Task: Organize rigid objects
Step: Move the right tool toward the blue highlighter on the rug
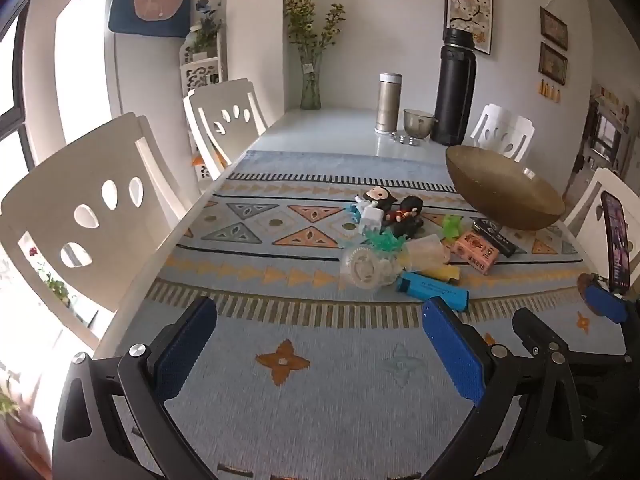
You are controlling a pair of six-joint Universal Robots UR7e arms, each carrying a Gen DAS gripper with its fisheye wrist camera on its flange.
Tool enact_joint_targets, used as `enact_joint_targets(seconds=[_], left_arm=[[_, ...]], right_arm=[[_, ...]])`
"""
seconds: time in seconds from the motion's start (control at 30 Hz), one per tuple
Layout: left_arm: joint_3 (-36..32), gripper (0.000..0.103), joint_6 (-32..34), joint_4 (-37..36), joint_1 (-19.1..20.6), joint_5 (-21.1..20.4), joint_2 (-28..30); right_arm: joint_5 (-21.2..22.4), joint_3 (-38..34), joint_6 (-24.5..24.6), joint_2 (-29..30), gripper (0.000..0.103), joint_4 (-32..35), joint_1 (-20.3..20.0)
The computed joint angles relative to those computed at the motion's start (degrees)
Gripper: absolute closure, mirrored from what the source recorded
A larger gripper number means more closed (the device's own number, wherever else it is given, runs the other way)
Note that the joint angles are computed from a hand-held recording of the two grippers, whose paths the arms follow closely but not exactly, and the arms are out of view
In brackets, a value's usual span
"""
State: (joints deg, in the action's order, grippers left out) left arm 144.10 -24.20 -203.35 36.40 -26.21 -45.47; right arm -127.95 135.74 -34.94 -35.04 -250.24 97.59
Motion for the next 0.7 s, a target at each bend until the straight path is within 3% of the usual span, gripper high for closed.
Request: enact_joint_targets(seconds=[0.27,0.33,0.5,0.7], left_arm=[[0.4,0.000,1.4,-2.3,1.0,-0.4,0.5],[-0.7,0.000,-0.1,1.6,1.0,-0.3,-0.7],[0.0,0.000,4.4,-1.7,2.8,0.2,-1.0],[-1.7,0.000,15.5,-0.3,7.0,-8.3,-5.6]], right_arm=[[0.3,-1.4,0.7,1.1,0.000,3.1,-1.3],[0.7,-1.3,1.6,0.8,0.000,4.3,-1.8],[0.8,-1.0,2.9,-0.8,0.000,6.8,-2.9],[5.1,0.3,4.7,-7.2,0.000,18.6,-4.3]])
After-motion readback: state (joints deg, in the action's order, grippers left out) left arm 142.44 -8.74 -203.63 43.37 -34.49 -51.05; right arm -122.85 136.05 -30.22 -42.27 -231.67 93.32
